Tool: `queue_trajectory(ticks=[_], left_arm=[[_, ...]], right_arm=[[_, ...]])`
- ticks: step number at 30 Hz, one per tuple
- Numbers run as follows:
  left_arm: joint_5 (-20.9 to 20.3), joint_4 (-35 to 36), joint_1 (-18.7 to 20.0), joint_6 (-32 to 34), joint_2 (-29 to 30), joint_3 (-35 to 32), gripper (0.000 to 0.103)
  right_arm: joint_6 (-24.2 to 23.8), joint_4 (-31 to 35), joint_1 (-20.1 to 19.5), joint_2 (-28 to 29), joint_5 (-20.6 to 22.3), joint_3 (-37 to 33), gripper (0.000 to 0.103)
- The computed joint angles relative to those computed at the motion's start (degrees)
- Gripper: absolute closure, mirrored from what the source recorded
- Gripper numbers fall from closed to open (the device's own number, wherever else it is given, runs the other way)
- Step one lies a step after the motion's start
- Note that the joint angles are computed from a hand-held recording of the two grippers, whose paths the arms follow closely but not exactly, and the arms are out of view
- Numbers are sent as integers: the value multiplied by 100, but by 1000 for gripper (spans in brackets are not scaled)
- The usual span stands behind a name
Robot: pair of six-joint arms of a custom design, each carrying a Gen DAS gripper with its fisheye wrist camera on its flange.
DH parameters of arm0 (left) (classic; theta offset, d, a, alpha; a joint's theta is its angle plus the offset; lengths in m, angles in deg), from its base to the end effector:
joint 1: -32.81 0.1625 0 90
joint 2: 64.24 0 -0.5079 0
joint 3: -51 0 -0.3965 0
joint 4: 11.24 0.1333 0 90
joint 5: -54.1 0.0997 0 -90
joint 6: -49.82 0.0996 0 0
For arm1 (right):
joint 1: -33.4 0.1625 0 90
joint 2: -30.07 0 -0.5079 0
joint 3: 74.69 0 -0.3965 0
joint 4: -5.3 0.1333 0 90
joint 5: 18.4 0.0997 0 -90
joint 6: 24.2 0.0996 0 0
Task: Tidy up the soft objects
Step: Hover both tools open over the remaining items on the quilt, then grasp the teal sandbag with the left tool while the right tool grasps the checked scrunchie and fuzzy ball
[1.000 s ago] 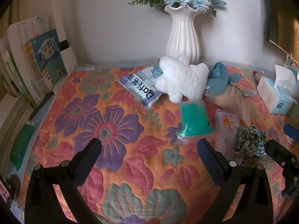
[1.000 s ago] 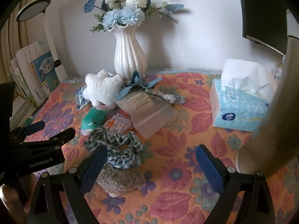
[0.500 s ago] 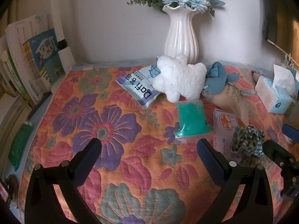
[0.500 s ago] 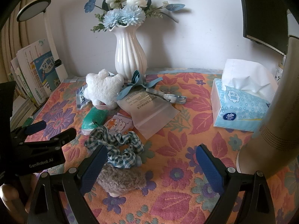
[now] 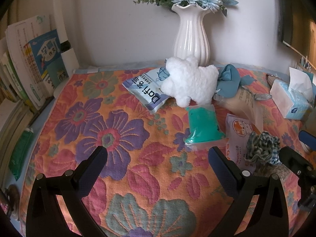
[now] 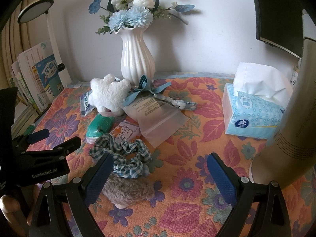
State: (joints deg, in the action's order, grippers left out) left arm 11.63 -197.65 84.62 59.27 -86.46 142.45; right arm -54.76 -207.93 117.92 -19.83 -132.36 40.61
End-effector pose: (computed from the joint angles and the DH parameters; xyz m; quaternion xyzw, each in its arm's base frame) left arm -0.2889 -0.7017 -0.0304 0.2726 0.8520 -0.3055 0.3261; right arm 0.0330 -0.6284 0.2264 0.0879 -0.8576 0.3936 0.3191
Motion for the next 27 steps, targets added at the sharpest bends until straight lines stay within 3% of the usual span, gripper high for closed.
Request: queue_trajectory(ticks=[5, 9, 13, 17, 21, 22, 24, 27], left_arm=[[-382, 90, 98, -306, -162, 79, 1], [-870, 351, 212, -588, -313, 125, 2], [-1495, 877, 336, -854, -554, 210, 2], [-1824, 1452, 432, -1105, -756, 136, 3], [-2267, 1792, 420, -1208, -710, -253, 3], [-2318, 1915, 404, -1182, -624, -423, 5], [-2225, 2230, 352, -1093, -380, -814, 24], [-2024, 2898, 353, -1091, -24, -1363, 34]], right_arm=[[156, -439, -76, -81, 256, 174, 8], [343, -80, -158, -246, 512, 243, 8], [172, 38, -162, -292, 698, 311, 8], [281, 1215, -217, -435, 971, 147, 8], [676, 1771, -279, -471, 1066, -52, 8], [890, 1951, -321, -510, 1206, -104, 8], [1291, 2354, -415, -587, 1533, -230, 9], [1419, 3031, -378, -546, 1381, -547, 12]])
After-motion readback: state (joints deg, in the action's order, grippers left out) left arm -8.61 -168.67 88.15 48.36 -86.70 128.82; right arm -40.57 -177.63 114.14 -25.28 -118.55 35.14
